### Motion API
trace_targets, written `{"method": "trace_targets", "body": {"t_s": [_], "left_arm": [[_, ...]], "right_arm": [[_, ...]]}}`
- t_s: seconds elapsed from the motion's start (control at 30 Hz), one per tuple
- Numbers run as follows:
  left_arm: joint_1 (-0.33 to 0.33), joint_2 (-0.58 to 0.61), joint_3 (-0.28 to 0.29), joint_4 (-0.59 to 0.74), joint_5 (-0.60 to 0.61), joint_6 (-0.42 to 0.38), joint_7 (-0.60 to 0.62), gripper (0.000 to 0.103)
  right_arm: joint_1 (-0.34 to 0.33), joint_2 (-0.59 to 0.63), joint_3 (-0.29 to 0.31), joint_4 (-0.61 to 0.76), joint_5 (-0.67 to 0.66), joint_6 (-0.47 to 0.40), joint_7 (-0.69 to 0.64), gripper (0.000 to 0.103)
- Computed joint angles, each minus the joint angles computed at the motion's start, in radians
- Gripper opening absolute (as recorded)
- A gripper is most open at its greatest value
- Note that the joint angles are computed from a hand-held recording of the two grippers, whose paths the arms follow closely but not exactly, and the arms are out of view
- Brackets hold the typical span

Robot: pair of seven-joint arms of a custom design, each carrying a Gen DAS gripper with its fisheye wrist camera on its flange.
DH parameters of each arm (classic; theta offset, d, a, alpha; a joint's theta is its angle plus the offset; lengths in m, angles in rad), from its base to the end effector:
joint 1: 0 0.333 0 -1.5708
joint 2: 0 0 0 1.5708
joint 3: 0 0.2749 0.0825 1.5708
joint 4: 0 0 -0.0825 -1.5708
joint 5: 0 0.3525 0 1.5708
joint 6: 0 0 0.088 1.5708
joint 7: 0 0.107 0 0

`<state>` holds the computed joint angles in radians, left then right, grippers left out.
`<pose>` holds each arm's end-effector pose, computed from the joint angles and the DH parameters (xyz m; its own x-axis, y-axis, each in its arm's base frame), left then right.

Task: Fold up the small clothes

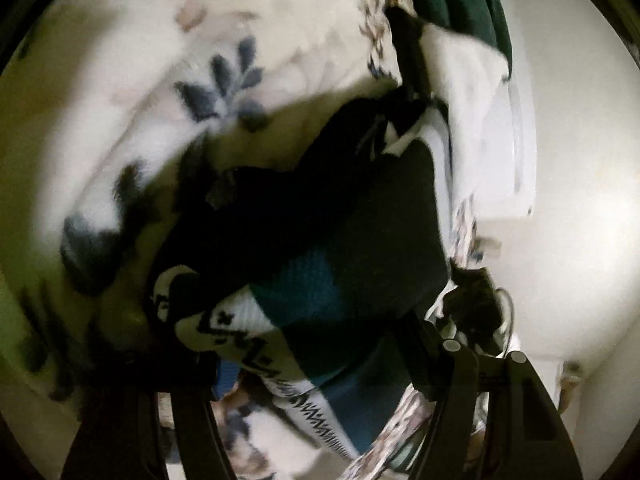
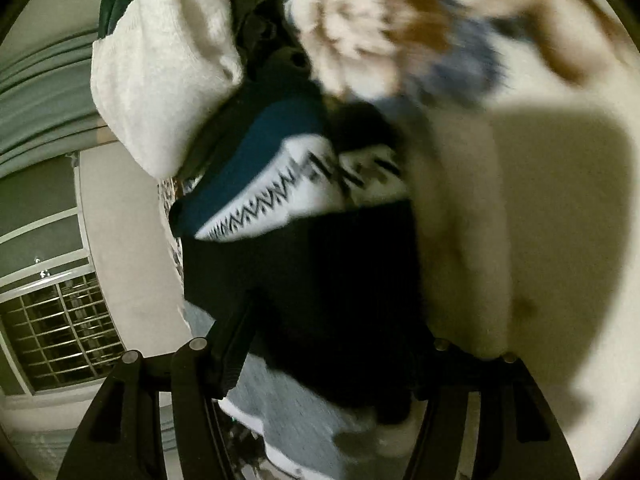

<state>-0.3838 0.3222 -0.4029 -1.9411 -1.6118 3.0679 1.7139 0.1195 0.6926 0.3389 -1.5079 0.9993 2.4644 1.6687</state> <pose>0.4691 -0.3408 0.3352 0.4354 -0.4246 0.7938 -0.7735 -0.6276 0.0885 0.6334 0.2648 0.2904 -0.3884 -0.4991 -0.7746 -0.9061 0.3598 0.2225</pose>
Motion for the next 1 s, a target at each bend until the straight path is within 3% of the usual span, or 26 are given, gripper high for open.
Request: {"method": "trace_targets", "body": {"t_s": [0.07, 0.1, 0.13, 0.2, 0.27, 0.3, 0.37, 0.43, 0.53, 0.63, 0.7, 0.77, 0.87, 0.93, 1.0], "left_arm": [[-0.006, 0.011, 0.003, 0.028, -0.087, 0.040, 0.062, 0.057], [-0.015, 0.017, 0.011, 0.037, -0.080, 0.056, 0.052, 0.053], [-0.024, 0.019, 0.019, 0.041, -0.037, 0.077, 0.014, 0.047], [-0.038, 0.007, 0.038, 0.020, 0.134, 0.107, -0.134, 0.038], [-0.054, -0.005, 0.082, -0.002, 0.324, 0.095, -0.276, 0.034], [-0.061, -0.008, 0.122, 0.007, 0.445, 0.048, -0.331, 0.034], [-0.040, -0.006, 0.141, 0.022, 0.562, -0.013, -0.338, 0.034], [-0.023, 0.014, 0.186, 0.086, 0.727, -0.124, -0.374, 0.033], [0.054, 0.034, 0.161, 0.154, 0.791, -0.234, -0.317, 0.030], [0.136, 0.067, 0.110, 0.226, 0.808, -0.349, -0.245, 0.030], [0.163, 0.096, 0.085, 0.260, 0.900, -0.419, -0.245, 0.030], [0.142, 0.101, 0.117, 0.260, 0.963, -0.504, -0.268, 0.032], [0.143, 0.098, 0.121, 0.224, 1.004, -0.539, -0.328, 0.034], [0.155, 0.055, 0.110, 0.160, 0.976, -0.497, -0.333, 0.036], [0.125, -0.014, 0.137, 0.096, 1.046, -0.460, -0.403, 0.035]], "right_arm": [[0.015, 0.020, 0.003, 0.027, 0.003, 0.029, 0.015, 0.063], [0.019, 0.025, 0.011, 0.034, 0.008, 0.046, 0.006, 0.045], [0.036, 0.036, 0.000, 0.055, -0.020, 0.045, 0.032, 0.034], [0.048, 0.017, 0.006, 0.033, -0.040, 0.076, 0.037, 0.018], [0.057, -0.032, 0.007, -0.022, -0.044, 0.125, 0.050, 0.015], [0.067, -0.066, 0.003, -0.057, -0.052, 0.155, 0.068, 0.014], [0.110, -0.166, -0.019, -0.157, -0.093, 0.225, 0.141, 0.013], [0.129, -0.250, -0.018, -0.249, -0.095, 0.280, 0.190, 0.013], [0.165, -0.415, -0.007, -0.434, -0.042, 0.382, 0.265, 0.013], [0.269, -0.559, -0.025, -0.600, -0.063, 0.489, 0.448, 0.012], [0.337, -0.625, -0.038, -0.687, -0.112, 0.538, 0.585, 0.012], [0.397, -0.655, -0.042, -0.749, -0.148, 0.571, 0.726, 0.012], [0.436, -0.669, -0.062, -0.809, -0.145, 0.526, 0.778, 0.020], [0.443, -0.665, -0.065, -0.814, 0.010, 0.491, 0.659, 0.024], [0.447, -0.695, -0.083, -0.836, -0.003, 0.456, 0.648, 0.043]]}}
